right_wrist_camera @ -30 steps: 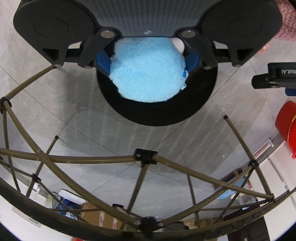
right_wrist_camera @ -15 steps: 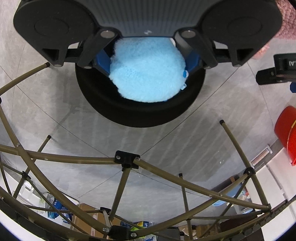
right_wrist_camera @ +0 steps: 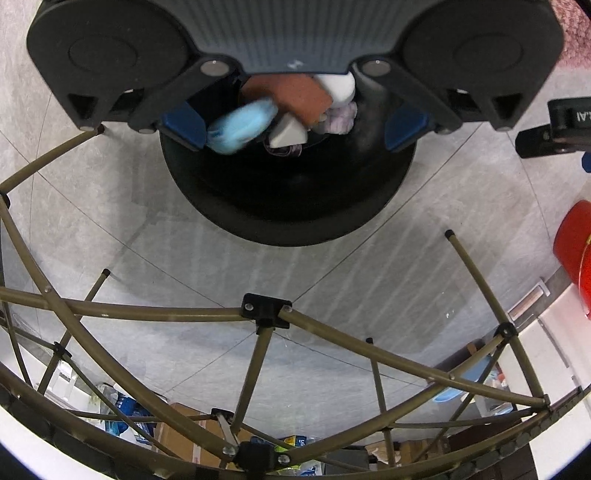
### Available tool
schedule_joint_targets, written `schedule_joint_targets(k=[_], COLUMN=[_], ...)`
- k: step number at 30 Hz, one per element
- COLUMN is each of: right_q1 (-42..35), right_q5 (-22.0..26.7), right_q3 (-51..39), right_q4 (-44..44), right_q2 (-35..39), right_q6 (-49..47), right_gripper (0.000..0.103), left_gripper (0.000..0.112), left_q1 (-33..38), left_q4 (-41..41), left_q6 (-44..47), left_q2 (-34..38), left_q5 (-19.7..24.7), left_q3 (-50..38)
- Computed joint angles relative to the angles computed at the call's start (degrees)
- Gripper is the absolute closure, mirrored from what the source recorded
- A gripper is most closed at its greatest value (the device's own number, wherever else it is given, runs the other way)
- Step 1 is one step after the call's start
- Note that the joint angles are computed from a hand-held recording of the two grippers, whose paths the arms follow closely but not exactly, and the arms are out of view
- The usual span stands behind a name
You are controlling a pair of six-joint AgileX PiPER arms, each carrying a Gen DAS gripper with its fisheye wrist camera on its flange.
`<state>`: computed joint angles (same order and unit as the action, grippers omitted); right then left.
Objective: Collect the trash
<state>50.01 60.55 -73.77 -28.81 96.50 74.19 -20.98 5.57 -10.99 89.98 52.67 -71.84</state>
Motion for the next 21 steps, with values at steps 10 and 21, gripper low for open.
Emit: schedule_joint_targets(k=[10, 21], right_q1=[0.8, 12.4], right_q5=[0.3, 8.6], right_q3=[2.5, 6.5], right_q4=[-1.6, -12.0], right_q2=[-2.9, -11.6], right_q6=[1.7, 12.5], right_gripper=[0.000, 0.000], left_gripper=[0.009, 0.009], left_q1=[-1.5, -2.8], left_q4=[0.7, 0.4], left_q6=[-1.1, -2.1], left_q2=[-0.8, -11.7], left_q5=[-1.0, -6.9], left_q3=[0.0, 4.4])
